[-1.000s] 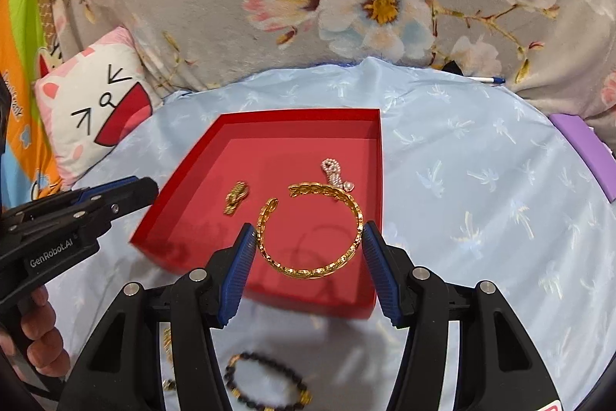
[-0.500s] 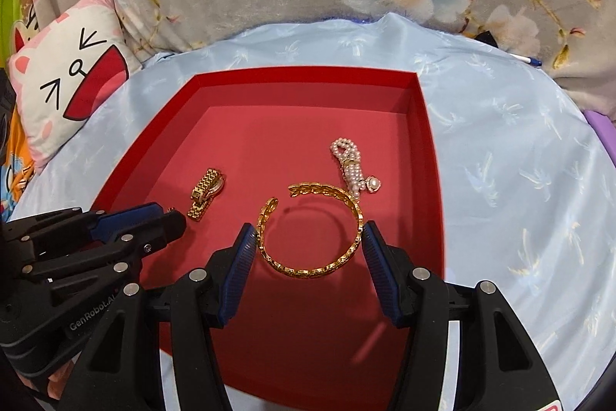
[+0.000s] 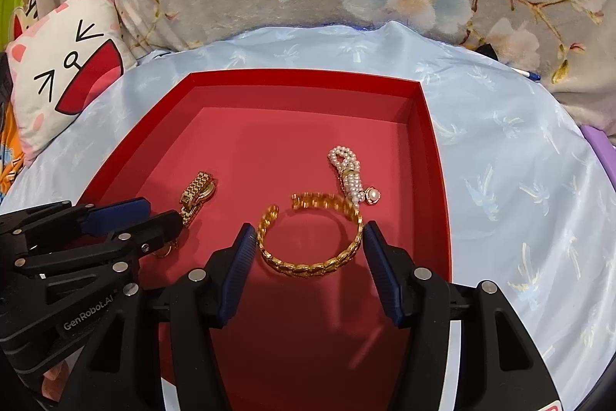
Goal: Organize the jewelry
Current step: 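Carry the ring and bangle into the red box and open both grippers, then withdraw both grippers from the red box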
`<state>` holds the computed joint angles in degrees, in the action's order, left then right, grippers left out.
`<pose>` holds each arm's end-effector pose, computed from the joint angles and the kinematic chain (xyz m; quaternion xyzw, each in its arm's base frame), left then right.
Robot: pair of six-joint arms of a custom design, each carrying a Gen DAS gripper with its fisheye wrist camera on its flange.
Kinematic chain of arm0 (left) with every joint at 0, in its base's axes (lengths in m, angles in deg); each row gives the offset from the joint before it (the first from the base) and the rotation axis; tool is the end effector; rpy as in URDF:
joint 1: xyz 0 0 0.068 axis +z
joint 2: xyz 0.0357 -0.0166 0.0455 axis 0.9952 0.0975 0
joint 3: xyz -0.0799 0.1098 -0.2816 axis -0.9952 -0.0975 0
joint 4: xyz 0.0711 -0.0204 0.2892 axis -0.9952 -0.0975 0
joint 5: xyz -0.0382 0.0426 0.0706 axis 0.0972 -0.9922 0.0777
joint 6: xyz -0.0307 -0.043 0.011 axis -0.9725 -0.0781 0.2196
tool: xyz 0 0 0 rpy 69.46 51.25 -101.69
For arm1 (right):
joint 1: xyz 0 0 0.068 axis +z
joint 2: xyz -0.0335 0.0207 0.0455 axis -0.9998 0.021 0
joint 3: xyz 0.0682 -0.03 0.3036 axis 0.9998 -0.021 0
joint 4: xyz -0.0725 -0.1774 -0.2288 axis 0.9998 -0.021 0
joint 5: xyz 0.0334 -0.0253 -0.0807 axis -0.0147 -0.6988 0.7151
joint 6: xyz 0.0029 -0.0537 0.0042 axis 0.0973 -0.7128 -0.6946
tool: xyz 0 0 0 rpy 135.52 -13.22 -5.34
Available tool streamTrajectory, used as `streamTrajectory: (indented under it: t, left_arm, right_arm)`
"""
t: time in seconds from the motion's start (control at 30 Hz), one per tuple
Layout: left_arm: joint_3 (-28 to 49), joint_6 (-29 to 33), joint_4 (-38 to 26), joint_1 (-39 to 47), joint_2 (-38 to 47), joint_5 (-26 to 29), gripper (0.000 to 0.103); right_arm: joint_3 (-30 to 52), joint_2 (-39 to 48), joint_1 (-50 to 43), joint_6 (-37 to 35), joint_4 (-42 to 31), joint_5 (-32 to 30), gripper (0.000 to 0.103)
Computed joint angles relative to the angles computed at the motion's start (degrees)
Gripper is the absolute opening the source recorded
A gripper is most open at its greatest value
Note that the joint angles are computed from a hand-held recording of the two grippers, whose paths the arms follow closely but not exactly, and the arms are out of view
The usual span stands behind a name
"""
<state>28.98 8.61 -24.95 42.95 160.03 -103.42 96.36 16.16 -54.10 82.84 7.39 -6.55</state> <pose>0.2236 -0.1766 0.1145 -0.1179 0.9385 -0.0156 0.3242 0.2840 0.1966 0.1163 -0.2387 0.9027 0.1227 0.3362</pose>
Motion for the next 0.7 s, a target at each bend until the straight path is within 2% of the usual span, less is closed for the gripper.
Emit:
streamTrajectory:
  t: [0.07,0.13,0.27,0.47,0.7]
  left_arm:
    - [0.01,-0.52,-0.95,-0.28,-0.97,-1.02,0.04]
    - [-0.37,-1.01,-1.54,-0.86,-2.36,-2.62,0.051]
    - [-0.69,-1.42,-4.17,-2.01,-5.92,-5.43,0.051]
    - [-2.43,-4.79,-9.17,-4.26,-12.79,-8.01,0.051]
    - [-5.15,-14.78,-18.64,-11.32,-19.98,-12.11,0.051]
  right_arm:
    - [-0.12,-0.24,-0.51,0.43,0.19,-0.1,0.06]
    - [-0.17,-0.48,-1.21,0.47,0.1,-1.55,0.06]
    - [-1.13,-2.06,-0.88,0.5,0.23,-0.37,0.06]
    - [-5.85,-8.82,-1.16,1.1,0.28,-0.87,0.06]
    - [-14.5,-21.85,-0.86,2.71,-2.48,-2.31,0.06]
